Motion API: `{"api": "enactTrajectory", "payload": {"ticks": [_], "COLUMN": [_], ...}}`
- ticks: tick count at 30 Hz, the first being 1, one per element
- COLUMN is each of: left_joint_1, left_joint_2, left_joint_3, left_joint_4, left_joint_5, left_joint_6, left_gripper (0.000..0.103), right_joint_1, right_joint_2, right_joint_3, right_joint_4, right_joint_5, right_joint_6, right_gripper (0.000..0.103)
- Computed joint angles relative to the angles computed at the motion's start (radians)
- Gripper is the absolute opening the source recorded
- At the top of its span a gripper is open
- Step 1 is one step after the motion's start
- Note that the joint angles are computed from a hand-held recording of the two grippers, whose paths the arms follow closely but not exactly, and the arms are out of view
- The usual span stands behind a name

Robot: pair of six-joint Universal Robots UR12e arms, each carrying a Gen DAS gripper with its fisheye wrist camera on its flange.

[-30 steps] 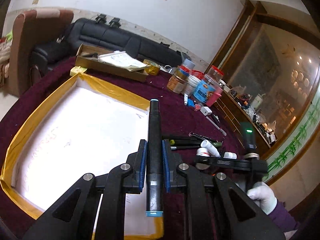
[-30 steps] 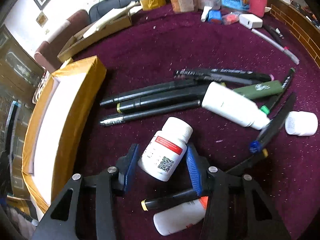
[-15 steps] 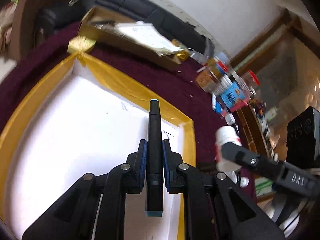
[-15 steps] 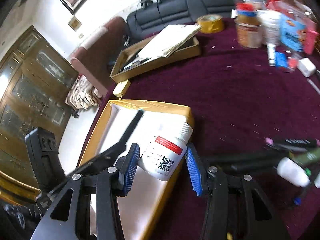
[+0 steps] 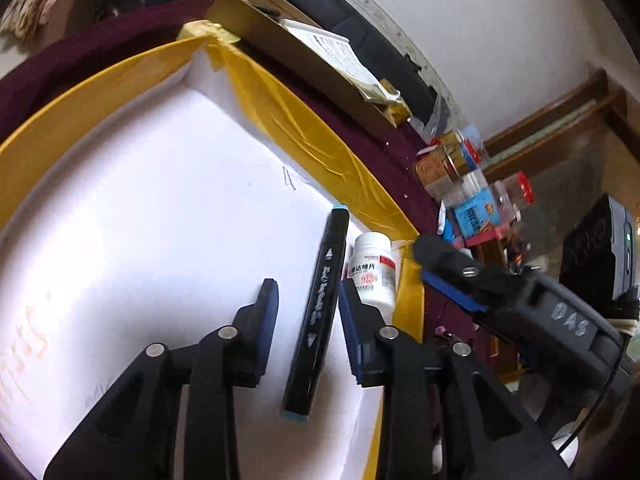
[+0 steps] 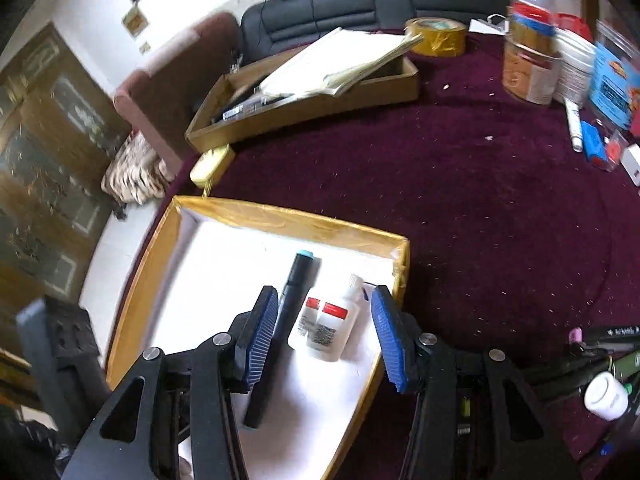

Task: Organize rigid objects
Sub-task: 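Lower marker into tray and open left tool while right tool sets pill bottle in tray, then grasp the black marker with yellow end using left tool while right tool approaches orange-capped bottle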

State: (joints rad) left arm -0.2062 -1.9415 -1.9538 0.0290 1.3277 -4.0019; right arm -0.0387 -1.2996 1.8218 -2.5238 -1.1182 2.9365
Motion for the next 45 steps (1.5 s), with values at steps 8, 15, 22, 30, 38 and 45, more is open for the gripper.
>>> {"api": "enactTrajectory", "payload": {"ticks": [8, 15, 22, 30, 38, 45], "left_joint_1": [-0.041, -0.104, -0.242, -0.333, -0.388, -0.404], "left_joint_2": [0.031, 0.099, 0.082, -0.008, -0.068, -0.100], "left_joint_3": [-0.032, -0.026, 0.060, 0.154, 0.216, 0.265], "left_joint_4": [0.010, 0.085, -0.033, -0.196, -0.270, -0.362], "left_joint_5": [0.067, 0.162, 0.272, 0.329, 0.427, 0.431], "left_joint_6": [-0.022, 0.096, 0.280, 0.455, 0.553, 0.605], "left_gripper": [0.033, 0.058, 0.074, 0.074, 0.074, 0.056], "right_joint_1": [-0.117, -0.215, -0.325, -0.446, -0.522, -0.534], "right_joint_2": [-0.123, -0.202, -0.174, -0.147, -0.090, -0.082], "right_joint_3": [0.110, 0.223, 0.256, 0.300, 0.313, 0.301], "right_joint_4": [-0.026, -0.236, -0.274, -0.371, -0.434, -0.369], "right_joint_5": [0.100, -0.038, 0.010, 0.065, 0.174, 0.219], "right_joint_6": [-0.067, -0.073, -0.022, -0.024, -0.002, -0.019], "right_gripper": [0.045, 0.051, 0.052, 0.052, 0.052, 0.052]}}
